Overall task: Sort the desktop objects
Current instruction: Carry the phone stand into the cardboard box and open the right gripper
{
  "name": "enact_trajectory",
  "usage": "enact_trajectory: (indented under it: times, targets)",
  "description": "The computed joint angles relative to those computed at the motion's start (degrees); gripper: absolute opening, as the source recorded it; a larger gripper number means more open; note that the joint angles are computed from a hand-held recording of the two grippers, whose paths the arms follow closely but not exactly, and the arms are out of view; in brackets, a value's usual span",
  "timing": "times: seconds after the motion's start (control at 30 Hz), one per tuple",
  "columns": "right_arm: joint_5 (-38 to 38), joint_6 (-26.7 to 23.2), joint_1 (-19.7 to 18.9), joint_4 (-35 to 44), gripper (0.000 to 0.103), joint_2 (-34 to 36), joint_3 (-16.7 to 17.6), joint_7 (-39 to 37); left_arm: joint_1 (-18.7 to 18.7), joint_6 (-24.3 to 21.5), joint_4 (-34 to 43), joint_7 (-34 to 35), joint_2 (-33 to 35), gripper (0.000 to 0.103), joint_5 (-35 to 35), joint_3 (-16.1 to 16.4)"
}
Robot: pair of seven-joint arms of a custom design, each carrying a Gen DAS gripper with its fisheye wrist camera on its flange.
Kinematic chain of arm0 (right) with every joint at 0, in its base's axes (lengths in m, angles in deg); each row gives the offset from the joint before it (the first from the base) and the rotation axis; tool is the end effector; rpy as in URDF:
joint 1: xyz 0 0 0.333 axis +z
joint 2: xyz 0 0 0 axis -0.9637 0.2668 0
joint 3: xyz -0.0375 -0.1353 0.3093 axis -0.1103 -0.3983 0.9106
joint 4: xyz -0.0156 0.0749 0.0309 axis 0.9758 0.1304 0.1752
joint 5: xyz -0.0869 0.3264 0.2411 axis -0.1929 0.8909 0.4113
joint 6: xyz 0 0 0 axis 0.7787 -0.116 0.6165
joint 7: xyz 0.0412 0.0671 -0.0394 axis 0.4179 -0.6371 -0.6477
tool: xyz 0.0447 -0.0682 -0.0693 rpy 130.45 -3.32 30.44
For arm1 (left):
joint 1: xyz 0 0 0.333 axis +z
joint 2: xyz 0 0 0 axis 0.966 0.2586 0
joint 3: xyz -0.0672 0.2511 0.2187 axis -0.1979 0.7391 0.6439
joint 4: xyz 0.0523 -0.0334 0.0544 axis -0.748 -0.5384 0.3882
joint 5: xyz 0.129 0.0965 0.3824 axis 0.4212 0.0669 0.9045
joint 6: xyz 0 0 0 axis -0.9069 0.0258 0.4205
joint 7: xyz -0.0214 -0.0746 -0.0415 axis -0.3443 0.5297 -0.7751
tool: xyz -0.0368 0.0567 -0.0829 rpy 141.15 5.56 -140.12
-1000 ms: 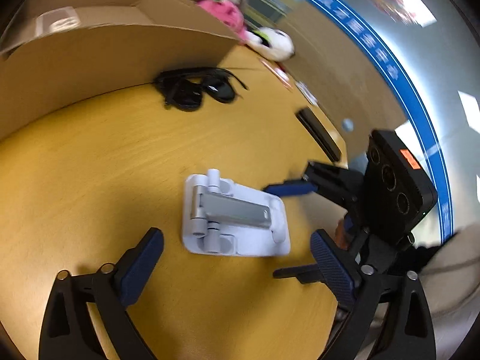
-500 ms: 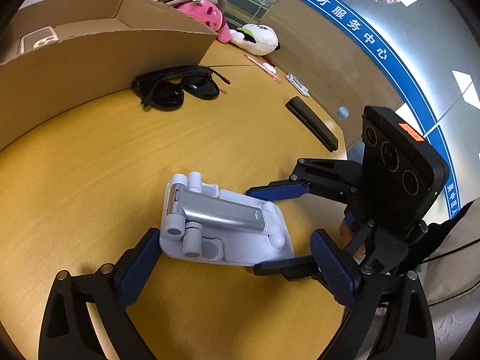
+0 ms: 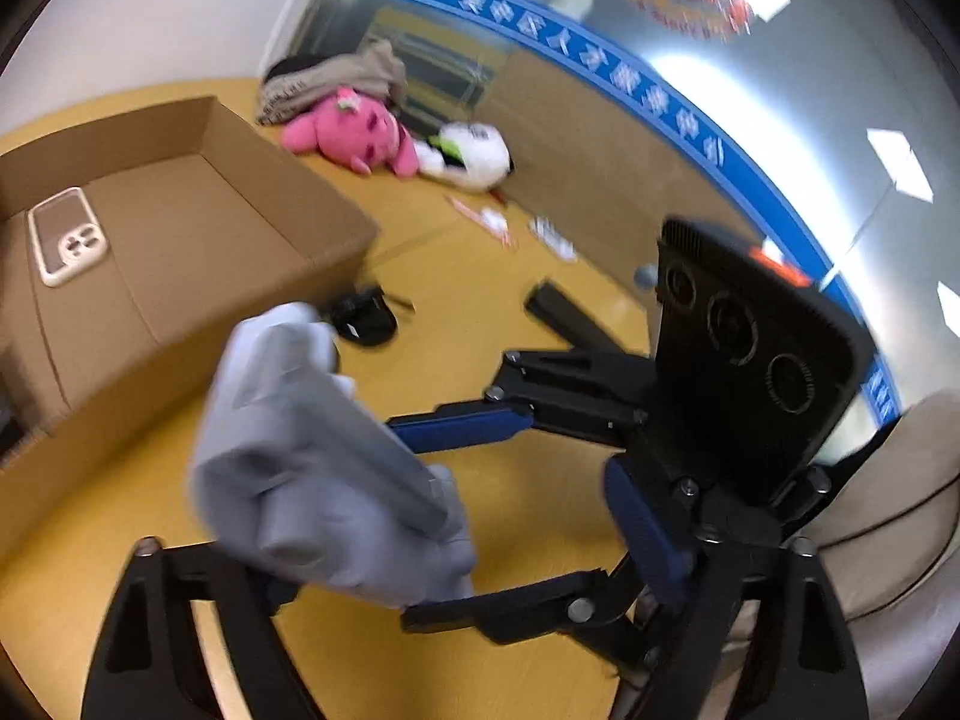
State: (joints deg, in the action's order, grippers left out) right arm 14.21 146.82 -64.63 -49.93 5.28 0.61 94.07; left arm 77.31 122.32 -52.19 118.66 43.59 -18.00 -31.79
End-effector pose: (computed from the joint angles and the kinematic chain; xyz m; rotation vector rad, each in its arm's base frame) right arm 0.3903 0.3281 0.5404 -1.7412 1.4722 -0.4774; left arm 0.5252 -0.0800 0.5863 0.5884 -2.4150 1.1356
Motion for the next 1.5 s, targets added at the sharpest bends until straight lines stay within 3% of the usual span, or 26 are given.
enact_trajectory:
  times: [0.1, 0.33, 0.5, 0.63, 0.87, 1.03, 1.13, 1.3, 1.37, 1.43, 1.5]
  targets:
    - [1.69, 1.76, 0.65, 0.35, 0.065, 0.11, -1.96, -1.52, 0.68, -1.71, 4.32, -3.38, 3.74, 0.070, -2.47, 0.06]
    - [-1.10, -1.45, -2.09, 5.81, 0.065, 3.09, -2.23, -1.85, 2.66, 1.46, 13.76, -13.50, 11.94, 0.029, -7.19, -2.65]
    - [-3.86, -2.97, -1.98, 9.05, 0.065, 5.55, -4.88, -1.01, 3.38, 4.63, 21.24, -18.20, 16.93, 0.029, -5.23, -5.91]
    - [-2.43, -3.75, 0.63, 11.87, 0.065, 8.35, -9.24, -4.04, 3.34, 4.98, 30.43, -23.63, 23.30, 0.029, -1.79, -8.43]
    - [17.76, -6.87, 7.54, 16.87, 0.065, 14.17, -18.44, -20.26, 2.68, 3.62, 47.06, -34.36, 36.49, 0.030, 6.73, -12.53]
    - [25.83, -8.94, 8.52, 20.06, 0.065, 18.80, -19.48, -22.79, 2.79, -0.11, 56.61, -41.85, 44.76, 0.031, 12.71, -14.33]
    - [29.43, -13.20, 9.04, 24.23, 0.065, 23.08, -19.71, -23.31, 1.86, -3.04, 63.92, -46.66, 50.21, 0.033, 17.86, -14.62]
    - [26.65, -19.47, 10.66, 30.26, 0.065, 28.58, -21.12, -17.57, -0.53, -7.76, 75.00, -51.35, 57.24, 0.037, 26.22, -15.24]
    - [27.19, -19.16, 10.79, 30.37, 0.065, 29.38, -21.31, -16.74, -1.32, -8.66, 78.16, -52.44, 59.19, 0.040, 28.86, -15.34]
    - [28.30, -18.68, 10.91, 30.05, 0.065, 29.45, -21.33, -15.53, -1.06, -7.82, 76.72, -52.35, 58.42, 0.040, 29.92, -15.72]
    - [27.99, -18.79, 11.23, 30.06, 0.065, 29.41, -21.43, -14.68, -0.55, -4.76, 70.18, -51.15, 54.36, 0.042, 31.01, -15.31]
